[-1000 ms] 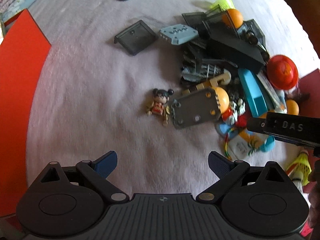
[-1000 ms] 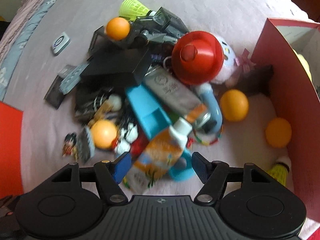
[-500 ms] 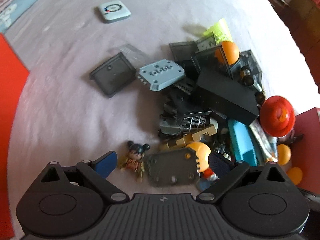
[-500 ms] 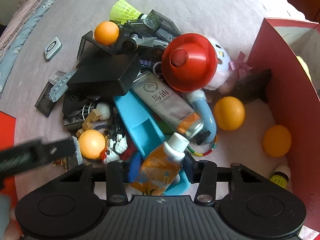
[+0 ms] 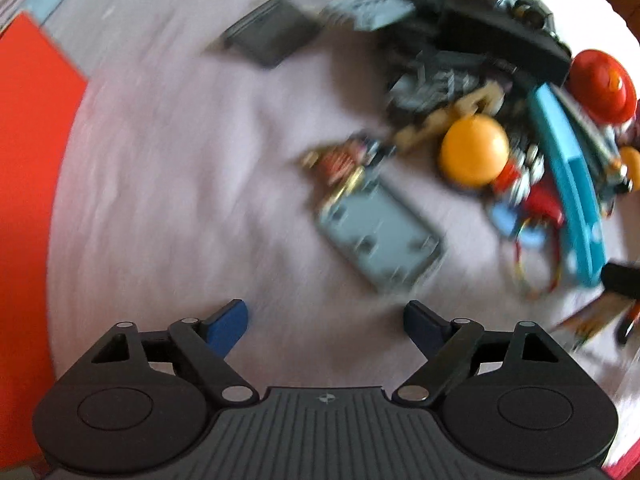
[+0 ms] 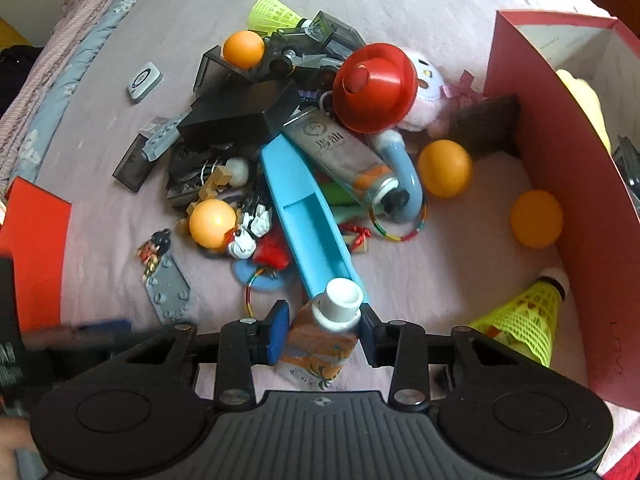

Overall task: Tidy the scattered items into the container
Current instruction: 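Lower the right tool onto the orange-white lotion bottle while the left tool approaches a grey plate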

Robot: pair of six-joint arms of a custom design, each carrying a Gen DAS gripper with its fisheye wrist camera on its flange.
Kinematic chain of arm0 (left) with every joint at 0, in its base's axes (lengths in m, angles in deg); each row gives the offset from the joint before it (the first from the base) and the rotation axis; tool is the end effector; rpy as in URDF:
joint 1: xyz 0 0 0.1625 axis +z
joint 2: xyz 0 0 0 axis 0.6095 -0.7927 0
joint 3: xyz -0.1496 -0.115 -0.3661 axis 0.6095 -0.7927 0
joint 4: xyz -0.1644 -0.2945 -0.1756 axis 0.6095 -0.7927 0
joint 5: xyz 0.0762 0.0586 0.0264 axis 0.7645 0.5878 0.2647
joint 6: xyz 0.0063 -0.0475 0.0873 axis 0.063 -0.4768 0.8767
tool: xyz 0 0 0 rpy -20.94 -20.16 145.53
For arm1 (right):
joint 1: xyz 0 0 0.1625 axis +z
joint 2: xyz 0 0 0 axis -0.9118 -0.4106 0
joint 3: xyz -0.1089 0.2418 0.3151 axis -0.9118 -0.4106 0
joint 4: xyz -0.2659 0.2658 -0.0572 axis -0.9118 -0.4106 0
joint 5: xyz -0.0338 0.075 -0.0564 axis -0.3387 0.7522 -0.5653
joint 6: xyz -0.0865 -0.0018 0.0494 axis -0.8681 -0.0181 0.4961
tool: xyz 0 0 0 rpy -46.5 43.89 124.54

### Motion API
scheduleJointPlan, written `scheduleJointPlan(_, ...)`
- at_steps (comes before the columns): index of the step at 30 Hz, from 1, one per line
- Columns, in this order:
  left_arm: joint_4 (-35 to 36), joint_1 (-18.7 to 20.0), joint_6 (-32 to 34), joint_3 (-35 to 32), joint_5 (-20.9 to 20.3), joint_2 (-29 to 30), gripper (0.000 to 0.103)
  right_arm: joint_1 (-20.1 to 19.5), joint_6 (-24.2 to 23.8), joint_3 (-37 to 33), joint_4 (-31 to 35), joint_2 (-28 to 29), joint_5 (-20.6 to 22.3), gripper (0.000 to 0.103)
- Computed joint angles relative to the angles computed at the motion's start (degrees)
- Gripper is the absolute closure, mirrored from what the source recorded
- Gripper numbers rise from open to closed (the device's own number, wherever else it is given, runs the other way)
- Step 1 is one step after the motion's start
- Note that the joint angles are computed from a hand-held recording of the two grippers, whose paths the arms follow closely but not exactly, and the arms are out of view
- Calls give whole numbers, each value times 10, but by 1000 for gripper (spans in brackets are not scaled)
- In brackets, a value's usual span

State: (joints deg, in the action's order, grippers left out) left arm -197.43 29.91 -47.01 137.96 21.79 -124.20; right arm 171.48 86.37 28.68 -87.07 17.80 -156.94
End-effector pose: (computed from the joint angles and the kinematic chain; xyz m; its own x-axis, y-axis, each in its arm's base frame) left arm -0.0171 -0.5771 0.1927 -0.6903 -0.2111 -0.6920 -0.0398 0.9661 -0.2551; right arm 0.2587 -0.6106 0.0120 -0.8795 -0.0356 0.4746 -0.1374 0.9737 -0.1816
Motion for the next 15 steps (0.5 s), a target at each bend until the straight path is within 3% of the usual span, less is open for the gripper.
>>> scheduleJointPlan(5,-34,-5,20,22,-4,-25,16,0,16,18,1,-13,5,61)
scheduleJointPlan(7,-73,-7,61,23,2,-20,13,-1,22,22,4,-17,0,59)
scheduleJointPlan(10,-134,-6,172,10,5,5,10,-3,33,15,19,-12,-14,54)
scheduleJointPlan(15,-158,10,284,-26,-14,40,10,-7,40,10,16,-9,-24,55)
